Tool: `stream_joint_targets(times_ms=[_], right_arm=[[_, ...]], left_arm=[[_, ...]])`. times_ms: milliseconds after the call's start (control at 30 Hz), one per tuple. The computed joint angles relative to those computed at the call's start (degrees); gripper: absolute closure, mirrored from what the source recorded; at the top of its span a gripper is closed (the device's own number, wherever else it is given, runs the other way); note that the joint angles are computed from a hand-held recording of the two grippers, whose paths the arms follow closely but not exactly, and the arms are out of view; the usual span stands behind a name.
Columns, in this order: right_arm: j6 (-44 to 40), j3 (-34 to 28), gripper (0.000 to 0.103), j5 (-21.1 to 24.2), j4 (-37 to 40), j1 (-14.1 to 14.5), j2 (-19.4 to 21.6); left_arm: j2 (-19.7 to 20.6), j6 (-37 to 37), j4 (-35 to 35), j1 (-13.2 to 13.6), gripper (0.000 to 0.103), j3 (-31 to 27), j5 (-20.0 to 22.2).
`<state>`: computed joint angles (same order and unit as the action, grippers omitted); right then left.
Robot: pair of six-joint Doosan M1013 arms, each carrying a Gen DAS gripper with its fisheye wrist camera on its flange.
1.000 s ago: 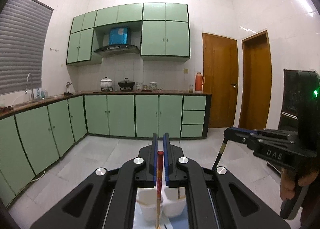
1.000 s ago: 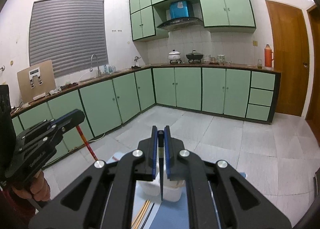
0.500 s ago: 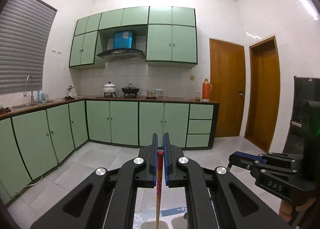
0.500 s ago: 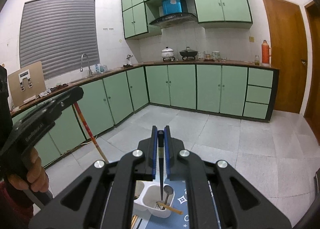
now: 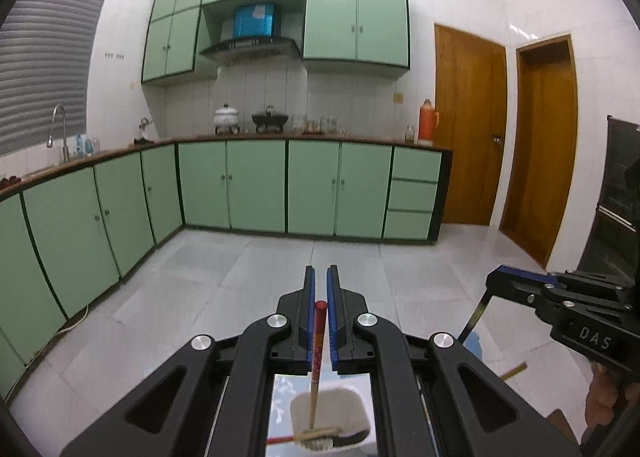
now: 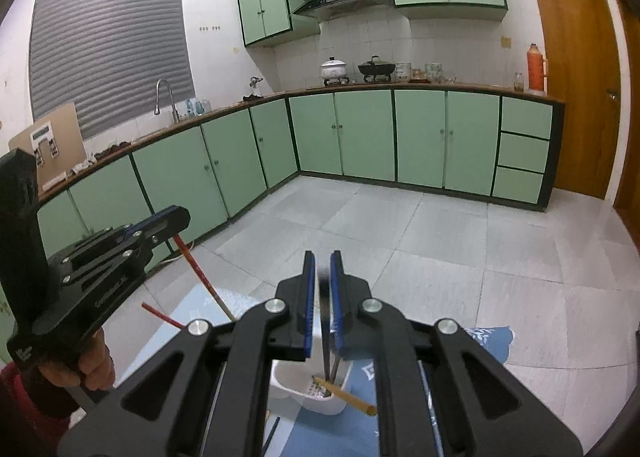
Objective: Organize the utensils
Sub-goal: 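Lower the black and red-patterned chopsticks upright into the white holder, then open both tools and pull them up from the holder, then move both tools back over the chopsticks left on the mat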
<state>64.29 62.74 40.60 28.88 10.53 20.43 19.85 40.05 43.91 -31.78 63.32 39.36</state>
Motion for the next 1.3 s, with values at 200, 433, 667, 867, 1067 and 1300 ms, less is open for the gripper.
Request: stream_joint_targets(times_ms=[200,433,667,867,1067,1300], right_arm=[[-0.3,3.1,0.07,-3.9,-1.0,0.2,-2.5],[-1.7,10.5,0.047,-10.1,0.9,-0.6,-7.7],[-1.5,19.9,0.029,-15.3,1.4,-0.7,-13.3],[3.8,28.3,0.01,-21.7,-4.7,0.9,-17.4],[6.6,33.0,0.007,-19.3,-7.8,1.8,-19.0],[14.4,37.5,0.007,-18.3,-14.8,3.6,-20.0]], left_arm=[[-2.1,-2.6,1.5,-0.4,0.086,2.1,0.4],[-6.1,-8.1,7.1,-2.5,0.06,6.8,1.2],[-10.4,-15.8,13.7,-5.9,0.043,14.4,3.4],[-12.9,-20.0,15.7,-8.8,0.029,20.9,6.8],[-14.5,-21.5,14.0,-10.5,0.021,26.0,8.4],[-15.5,-22.7,11.4,-11.8,0.013,30.3,10.8]])
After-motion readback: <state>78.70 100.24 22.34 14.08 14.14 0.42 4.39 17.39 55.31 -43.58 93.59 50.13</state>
